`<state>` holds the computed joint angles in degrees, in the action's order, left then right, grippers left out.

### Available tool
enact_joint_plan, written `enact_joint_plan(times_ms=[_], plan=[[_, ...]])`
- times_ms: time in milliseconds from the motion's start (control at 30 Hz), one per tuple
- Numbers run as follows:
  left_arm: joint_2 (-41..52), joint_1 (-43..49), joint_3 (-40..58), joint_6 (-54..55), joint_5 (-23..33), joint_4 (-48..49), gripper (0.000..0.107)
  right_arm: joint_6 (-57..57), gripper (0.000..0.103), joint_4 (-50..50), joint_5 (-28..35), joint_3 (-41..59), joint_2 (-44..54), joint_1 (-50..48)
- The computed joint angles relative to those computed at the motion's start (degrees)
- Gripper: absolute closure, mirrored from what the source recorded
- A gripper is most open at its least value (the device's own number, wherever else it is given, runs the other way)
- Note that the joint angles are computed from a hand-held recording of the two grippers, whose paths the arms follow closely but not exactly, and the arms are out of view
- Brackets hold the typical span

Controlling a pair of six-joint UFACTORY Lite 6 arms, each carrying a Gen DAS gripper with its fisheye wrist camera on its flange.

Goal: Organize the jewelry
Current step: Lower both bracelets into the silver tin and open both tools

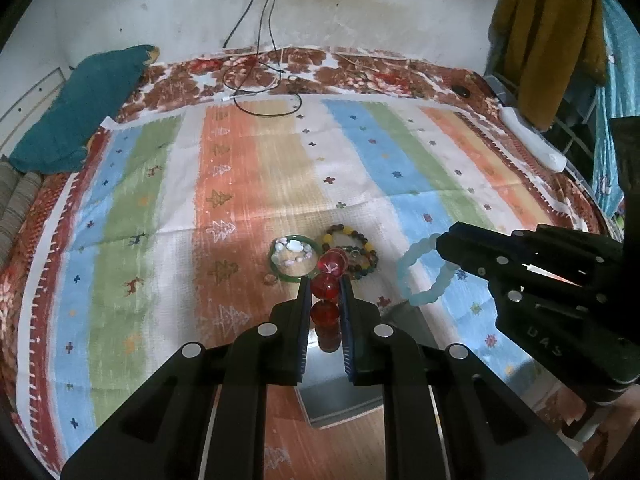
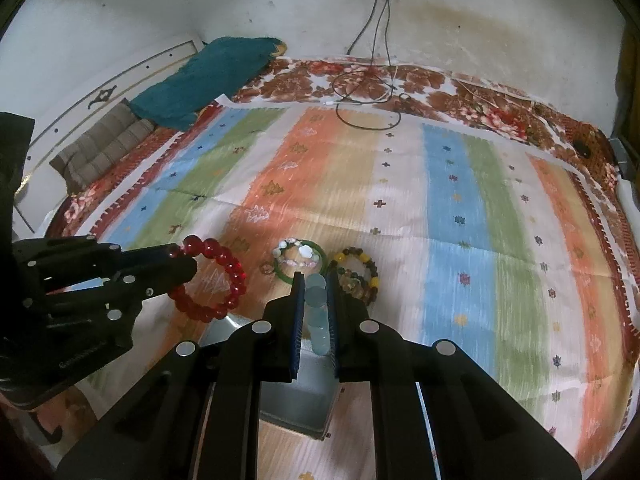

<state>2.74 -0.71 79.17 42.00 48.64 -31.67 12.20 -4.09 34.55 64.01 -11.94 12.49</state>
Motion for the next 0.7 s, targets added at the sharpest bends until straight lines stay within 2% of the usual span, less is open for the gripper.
enact_joint_plan(times_ms=[700], plan=[[-10.4, 3.5, -11.2, 6.4, 1.3, -3.5, 0.094, 6.4, 0.091, -4.4, 2.0, -9.3, -10.9, 5.5]])
